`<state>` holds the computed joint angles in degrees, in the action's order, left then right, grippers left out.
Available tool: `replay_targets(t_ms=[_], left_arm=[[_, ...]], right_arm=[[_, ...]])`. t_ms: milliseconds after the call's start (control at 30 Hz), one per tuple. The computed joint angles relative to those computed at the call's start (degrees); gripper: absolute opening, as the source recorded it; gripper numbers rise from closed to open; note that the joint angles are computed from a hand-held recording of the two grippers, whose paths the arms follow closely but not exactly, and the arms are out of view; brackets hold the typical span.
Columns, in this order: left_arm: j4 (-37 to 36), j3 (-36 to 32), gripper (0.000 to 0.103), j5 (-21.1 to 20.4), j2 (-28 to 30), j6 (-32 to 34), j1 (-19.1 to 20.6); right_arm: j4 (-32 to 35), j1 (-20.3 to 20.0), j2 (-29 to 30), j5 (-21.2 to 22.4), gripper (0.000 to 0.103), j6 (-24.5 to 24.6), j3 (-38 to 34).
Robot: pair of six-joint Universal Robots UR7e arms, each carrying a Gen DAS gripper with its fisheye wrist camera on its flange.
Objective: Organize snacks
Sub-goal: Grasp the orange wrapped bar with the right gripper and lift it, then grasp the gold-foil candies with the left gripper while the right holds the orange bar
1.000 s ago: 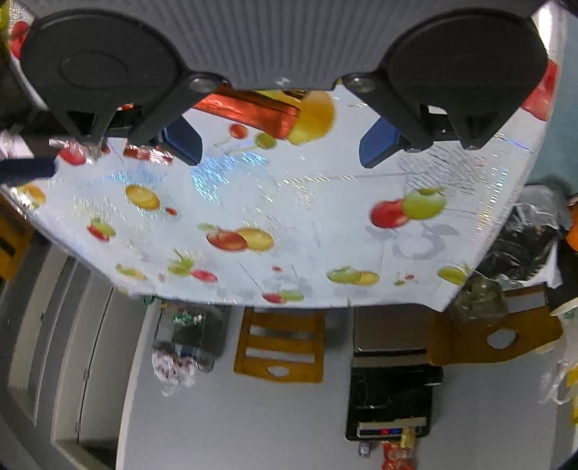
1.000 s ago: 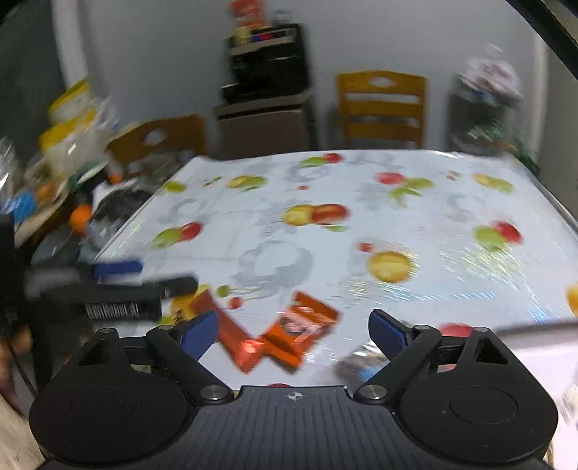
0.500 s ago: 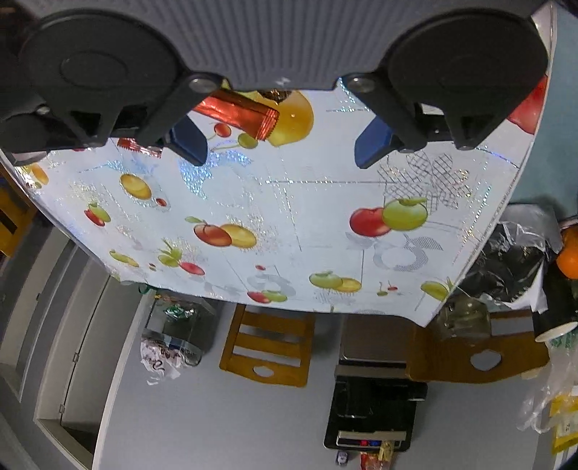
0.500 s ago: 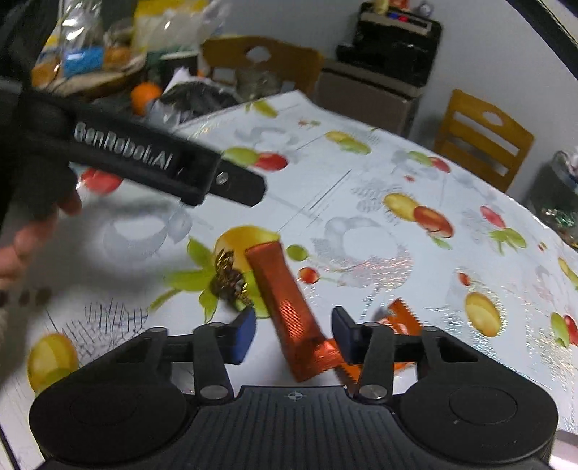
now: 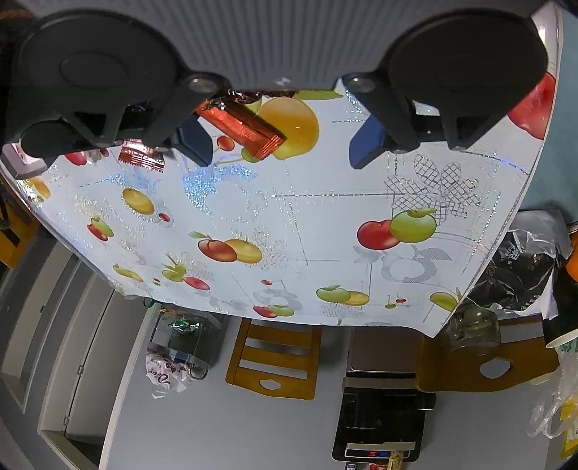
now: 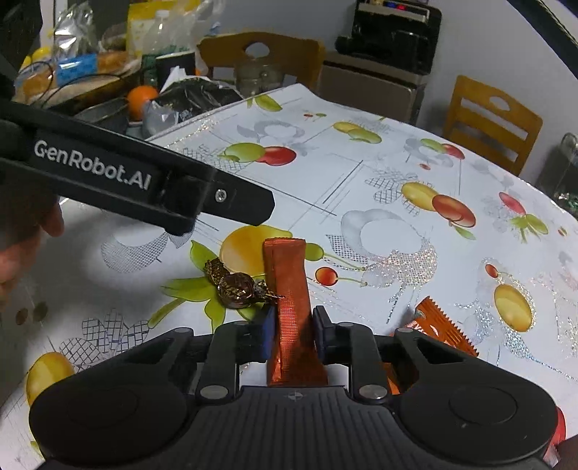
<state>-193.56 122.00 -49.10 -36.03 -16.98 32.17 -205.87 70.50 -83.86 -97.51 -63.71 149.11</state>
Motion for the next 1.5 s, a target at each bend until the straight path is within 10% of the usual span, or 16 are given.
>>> replay_targets(t_ms=[367,833,1500], left_arm=[[0.42,0.43,0.084,-2.91,-0.72,3.23,0.46],[2.82,0.82,0.070,-10.90,-0.53,13.75,1.54],[5.07,-1.46,0.036,-10.58,3.07,17.27,2.32]], right_arm=[[8.42,-1.40,-9.67,0.36,0.023,12.93,0.60],[15.33,-3.56,-21.04,4.46,0.023,15.22,3.35],[23.98,-9.46,-33.12,11.15,0.023,13.54,5.44]])
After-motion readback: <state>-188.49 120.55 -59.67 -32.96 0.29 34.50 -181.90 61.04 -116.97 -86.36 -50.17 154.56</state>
